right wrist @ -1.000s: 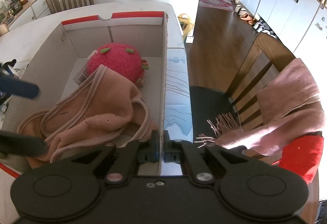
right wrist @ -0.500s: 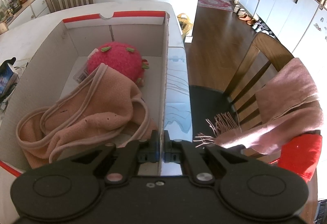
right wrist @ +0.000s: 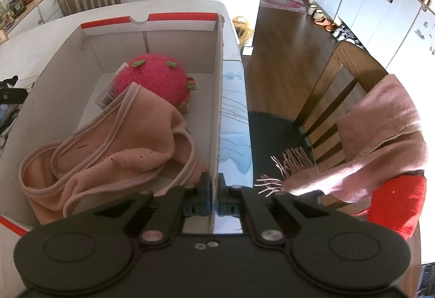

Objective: Organize objects
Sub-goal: 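Move the left gripper to the red knotted scarf and grasp it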

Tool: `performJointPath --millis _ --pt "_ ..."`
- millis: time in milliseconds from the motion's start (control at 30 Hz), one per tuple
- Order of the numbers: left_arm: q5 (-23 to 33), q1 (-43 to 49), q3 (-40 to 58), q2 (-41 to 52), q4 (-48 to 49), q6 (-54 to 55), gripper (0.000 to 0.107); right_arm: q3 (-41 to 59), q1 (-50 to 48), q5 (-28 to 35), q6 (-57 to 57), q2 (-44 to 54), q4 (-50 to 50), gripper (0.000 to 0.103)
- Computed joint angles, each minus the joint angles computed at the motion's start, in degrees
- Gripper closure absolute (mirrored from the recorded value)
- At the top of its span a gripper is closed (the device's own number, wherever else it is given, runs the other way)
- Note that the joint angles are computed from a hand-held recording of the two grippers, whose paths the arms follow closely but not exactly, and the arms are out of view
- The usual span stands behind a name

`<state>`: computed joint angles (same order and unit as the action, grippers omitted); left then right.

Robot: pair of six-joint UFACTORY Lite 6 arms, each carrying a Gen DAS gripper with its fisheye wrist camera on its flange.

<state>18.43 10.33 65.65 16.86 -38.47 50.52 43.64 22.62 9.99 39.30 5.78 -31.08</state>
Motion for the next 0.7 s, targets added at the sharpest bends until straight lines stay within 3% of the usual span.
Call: performJointPath --millis 333,700 --pt "-2.1 -2.75 5.68 8.71 6.03 -5.51 0.005 -1.43 -1.65 0.4 -2.96 -1.49 2.81 0.101" --pt "1.3 -0.24 11.47 15.72 -5.97 1.77 0.005 -2.49 -2.32 0.95 -1.96 -2.65 1.97 0.1"
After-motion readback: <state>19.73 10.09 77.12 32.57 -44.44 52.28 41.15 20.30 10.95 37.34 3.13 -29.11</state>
